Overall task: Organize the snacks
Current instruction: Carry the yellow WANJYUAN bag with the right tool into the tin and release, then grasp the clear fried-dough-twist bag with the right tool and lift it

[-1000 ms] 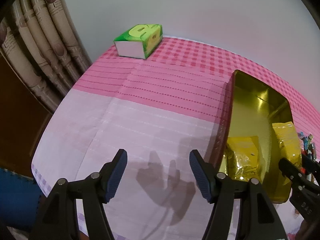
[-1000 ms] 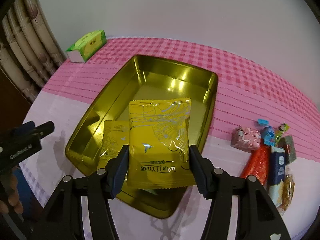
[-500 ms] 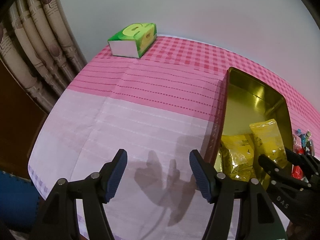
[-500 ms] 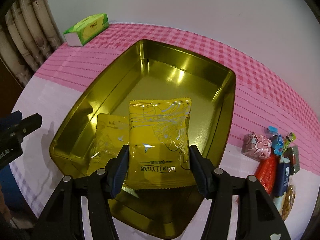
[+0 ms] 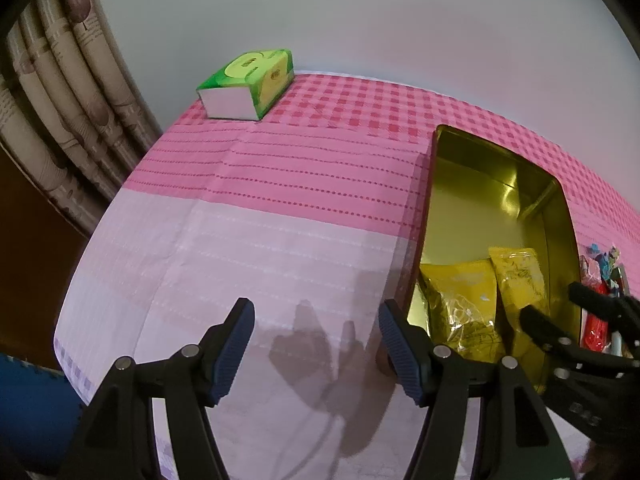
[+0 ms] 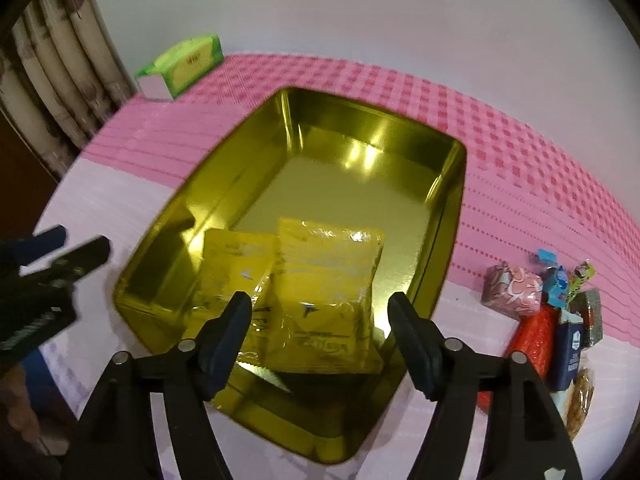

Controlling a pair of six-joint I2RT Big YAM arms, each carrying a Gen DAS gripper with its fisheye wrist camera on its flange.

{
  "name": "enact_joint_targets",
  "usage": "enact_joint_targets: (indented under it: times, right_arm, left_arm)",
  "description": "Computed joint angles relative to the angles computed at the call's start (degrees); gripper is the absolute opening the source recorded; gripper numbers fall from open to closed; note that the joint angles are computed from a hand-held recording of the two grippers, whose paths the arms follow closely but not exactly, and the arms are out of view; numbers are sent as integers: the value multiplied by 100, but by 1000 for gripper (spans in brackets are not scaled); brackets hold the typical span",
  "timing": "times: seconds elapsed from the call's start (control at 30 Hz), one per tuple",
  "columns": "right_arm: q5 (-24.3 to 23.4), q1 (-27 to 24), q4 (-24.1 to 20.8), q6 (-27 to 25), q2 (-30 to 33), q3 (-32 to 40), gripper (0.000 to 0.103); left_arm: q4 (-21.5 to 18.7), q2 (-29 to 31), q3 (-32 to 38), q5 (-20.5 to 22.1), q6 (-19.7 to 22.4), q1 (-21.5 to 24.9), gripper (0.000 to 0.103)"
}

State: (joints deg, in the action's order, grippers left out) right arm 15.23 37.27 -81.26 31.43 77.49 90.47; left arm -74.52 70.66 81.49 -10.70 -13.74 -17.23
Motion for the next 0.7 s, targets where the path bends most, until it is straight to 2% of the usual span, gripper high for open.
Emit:
enact_joint_targets:
  times: [0.2,0.33,0.43,0.53,0.7]
  right_arm:
    - [232,-25,-51,-109,-580,-161,71]
    - [396,-348,-307,-140,-1159,-479,71]
    - [552,-791,-602,-215,-1628,-763,71]
    - [515,-1370,-790,-358,-2048,-1049,71]
    - [156,-2487,-873,-855,-2643,-1573,71]
  left_arm:
    - [64,-32,-10,-103,16,-186,66]
    - [71,-40,-6,-125,39,-353,66]
    - [85,-44,16,-165,53,-536,66]
    - [94,-51,20,-194,62,-711,66]
    - [47,-2,121,-221,-29,-1100,66]
